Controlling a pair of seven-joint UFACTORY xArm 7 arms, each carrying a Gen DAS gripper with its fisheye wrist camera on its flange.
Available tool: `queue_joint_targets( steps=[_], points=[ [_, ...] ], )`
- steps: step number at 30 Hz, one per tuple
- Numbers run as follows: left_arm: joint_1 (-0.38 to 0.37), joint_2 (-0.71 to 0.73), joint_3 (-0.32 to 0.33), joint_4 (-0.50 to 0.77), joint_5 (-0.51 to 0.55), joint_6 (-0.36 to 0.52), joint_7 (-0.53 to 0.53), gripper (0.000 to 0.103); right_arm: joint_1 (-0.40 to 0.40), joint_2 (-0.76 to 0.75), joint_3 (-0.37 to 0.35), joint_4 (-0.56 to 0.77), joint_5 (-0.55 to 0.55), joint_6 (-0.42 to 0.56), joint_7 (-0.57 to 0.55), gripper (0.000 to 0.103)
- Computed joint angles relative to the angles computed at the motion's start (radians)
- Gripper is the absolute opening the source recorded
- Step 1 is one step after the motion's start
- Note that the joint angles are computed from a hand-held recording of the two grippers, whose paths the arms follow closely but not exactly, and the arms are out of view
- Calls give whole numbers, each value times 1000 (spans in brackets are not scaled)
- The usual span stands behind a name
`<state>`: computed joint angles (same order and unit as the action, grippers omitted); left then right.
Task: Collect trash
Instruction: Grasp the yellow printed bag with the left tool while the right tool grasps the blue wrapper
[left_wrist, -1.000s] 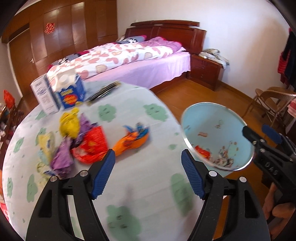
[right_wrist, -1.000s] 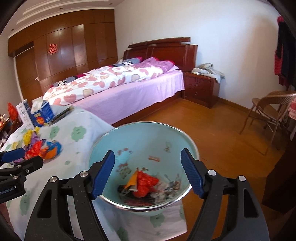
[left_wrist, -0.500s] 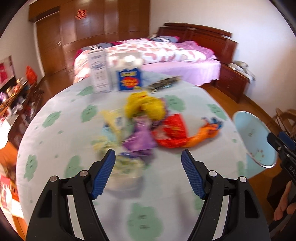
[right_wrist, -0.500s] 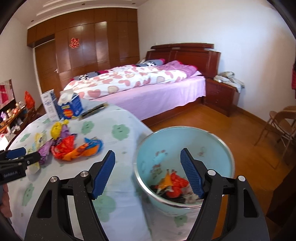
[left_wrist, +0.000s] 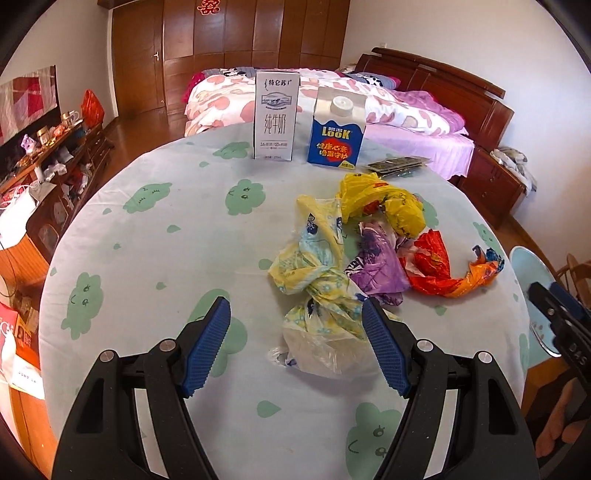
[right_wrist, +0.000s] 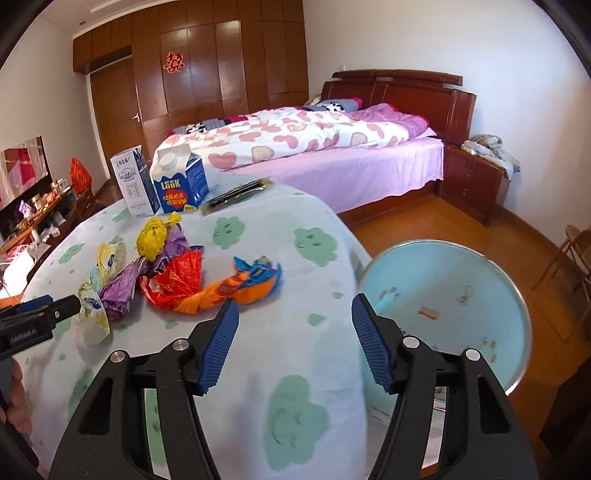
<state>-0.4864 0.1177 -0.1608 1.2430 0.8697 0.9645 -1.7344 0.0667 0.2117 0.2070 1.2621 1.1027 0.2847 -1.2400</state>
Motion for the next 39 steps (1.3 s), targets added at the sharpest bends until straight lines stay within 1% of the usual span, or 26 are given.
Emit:
queue_joint_targets(
  steps=[1, 2, 6, 7, 8, 9, 11, 13, 14, 16, 17, 18, 19, 21, 22, 23, 25, 28, 29, 31, 32, 34, 36, 37, 38, 39],
  points=[
    [4, 3, 3, 1, -3, -8, 2, 72, 29, 13, -18, 12, -54, -1, 56, 64],
    [7, 5, 6, 0, -5, -17, 5, 72, 34, 26, -13, 25, -105, 2, 113, 64],
    [19, 18, 18, 6, -9, -42, 12, 72, 40, 65, -6, 68, -210, 9, 243, 62],
    [24, 17, 23, 2, -12, -53, 10, 72, 58, 82, -15, 84, -267, -3, 310, 62],
    [29, 15, 27, -2, -12, -63, 4, 72, 62, 92, -16, 93, -300, -4, 347, 62],
    [36, 13, 32, -4, -14, -72, 1, 72, 92, 114, -46, 119, -365, 8, 422, 61],
    [47, 13, 36, -7, -22, -94, 10, 72, 86, 135, -37, 142, -428, 34, 496, 61],
    [55, 10, 40, -13, -23, -114, 9, 72, 70, 163, -24, 185, -474, 102, 558, 60],
    [58, 13, 40, -13, -26, -113, 15, 72, 64, 163, -18, 185, -479, 104, 561, 56],
    [65, 15, 43, -20, -33, -120, 20, 71, 48, 180, -5, 211, -511, 140, 594, 51],
    [69, 14, 46, -29, -37, -132, 19, 71, 43, 179, 5, 205, -516, 121, 591, 46],
    [73, 12, 47, -38, -37, -147, 15, 69, 36, 181, 15, 206, -522, 120, 585, 44],
    [79, 9, 50, -50, -38, -171, 14, 64, 27, 184, 25, 206, -523, 121, 578, 35],
    [89, 4, 52, -67, -39, -220, 20, 56, 8, 188, 41, 209, -511, 129, 559, 32],
    [90, 2, 52, -71, -35, -228, 20, 50, -12, 179, 58, 200, -486, 132, 530, 31],
    [90, 0, 51, -72, -26, -234, 22, 47, -14, 182, 61, 201, -479, 130, 521, 29],
    [86, 0, 49, -67, -12, -217, 25, 43, -33, 168, 79, 185, -436, 115, 474, 27],
    [85, -2, 48, -72, -2, -222, 13, 39, -76, 119, 113, 140, -324, 77, 351, 26],
    [86, -4, 47, -74, 0, -223, 12, 38, -72, 114, 107, 136, -307, 76, 336, 26],
    [83, -9, 44, -74, 8, -210, 7, 31, -113, 77, 128, 110, -205, 74, 233, 26],
    [82, -14, 42, -75, 14, -202, 4, 29, -100, 74, 111, 113, -185, 79, 218, 26],
    [78, -28, 35, -78, 25, -183, -3, 23, -108, 52, 100, 102, -117, 85, 157, 26],
    [74, -44, 25, -79, 36, -159, -3, 13, -115, 30, 86, 92, -47, 86, 98, 26],
    [71, -52, 18, -78, 42, -139, -5, 12, -108, 25, 76, 92, -30, 83, 86, 26],
    [69, -60, 12, -79, 48, -125, -7, 12, -112, 11, 72, 84, 24, 75, 47, 26],
    [69, -66, 7, -80, 49, -115, -2, 12, -107, 5, 61, 80, 44, 79, 33, 26]
  ],
)
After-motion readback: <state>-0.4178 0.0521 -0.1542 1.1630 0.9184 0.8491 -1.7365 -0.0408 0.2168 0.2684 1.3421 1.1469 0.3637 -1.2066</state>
